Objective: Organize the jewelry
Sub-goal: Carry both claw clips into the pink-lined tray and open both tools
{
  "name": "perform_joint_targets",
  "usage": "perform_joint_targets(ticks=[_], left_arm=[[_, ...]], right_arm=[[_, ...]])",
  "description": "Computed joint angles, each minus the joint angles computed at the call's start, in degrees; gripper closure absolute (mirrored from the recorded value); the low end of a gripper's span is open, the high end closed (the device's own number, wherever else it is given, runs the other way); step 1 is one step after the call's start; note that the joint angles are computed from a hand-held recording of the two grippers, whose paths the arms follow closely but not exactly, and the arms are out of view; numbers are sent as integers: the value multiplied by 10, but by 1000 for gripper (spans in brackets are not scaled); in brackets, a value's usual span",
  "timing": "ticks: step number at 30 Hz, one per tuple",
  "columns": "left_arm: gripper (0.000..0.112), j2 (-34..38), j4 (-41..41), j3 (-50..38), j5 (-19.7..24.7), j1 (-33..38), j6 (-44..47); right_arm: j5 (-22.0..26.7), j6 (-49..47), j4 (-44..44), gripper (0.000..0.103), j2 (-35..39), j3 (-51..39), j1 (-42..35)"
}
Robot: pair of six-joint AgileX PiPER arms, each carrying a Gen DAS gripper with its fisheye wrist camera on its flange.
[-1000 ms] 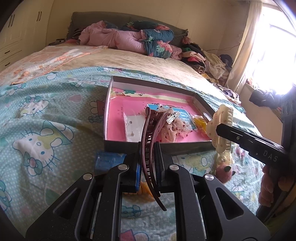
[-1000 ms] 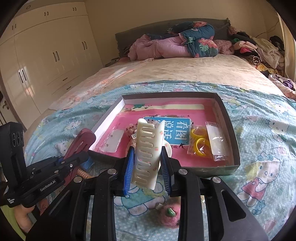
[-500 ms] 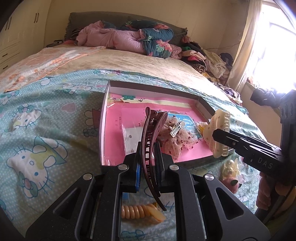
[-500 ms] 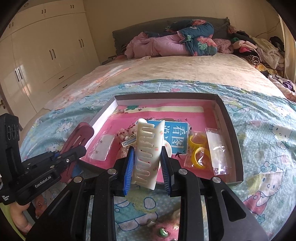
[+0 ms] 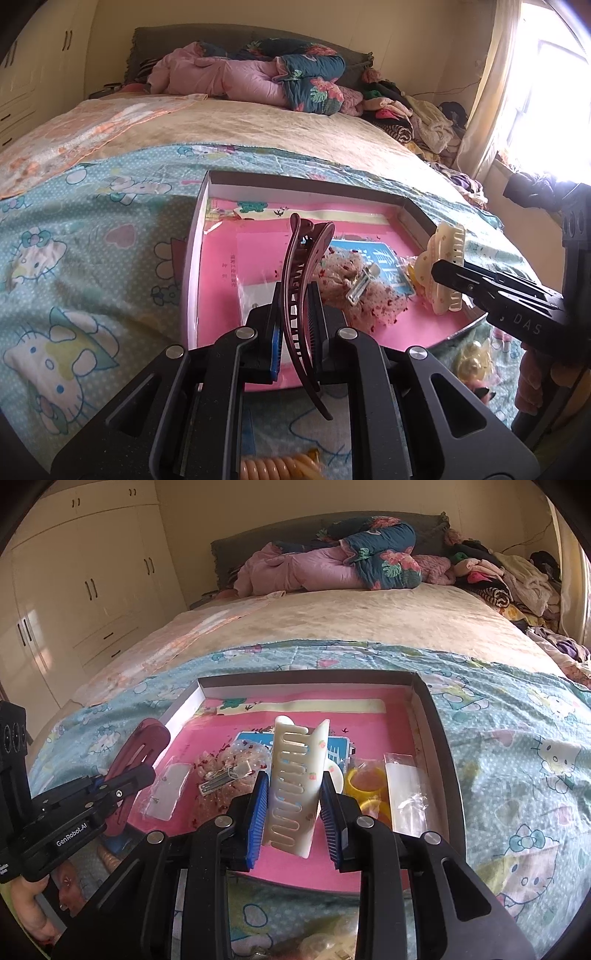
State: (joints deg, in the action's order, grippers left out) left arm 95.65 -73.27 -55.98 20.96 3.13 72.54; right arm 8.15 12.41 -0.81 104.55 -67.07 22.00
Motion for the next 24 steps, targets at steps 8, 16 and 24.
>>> perform_joint_targets(ticks=[8, 16, 24], left_arm=[[106, 45, 72, -71, -5, -10, -81], [106, 82, 142, -114, -3, -19, -153], [105, 92, 147, -118, -2, -15, -155]], right_arm=[[34, 0, -7, 76, 47, -70, -13], [77, 31, -44, 76, 99, -144, -16], [96, 34, -37, 75, 121, -168, -15]])
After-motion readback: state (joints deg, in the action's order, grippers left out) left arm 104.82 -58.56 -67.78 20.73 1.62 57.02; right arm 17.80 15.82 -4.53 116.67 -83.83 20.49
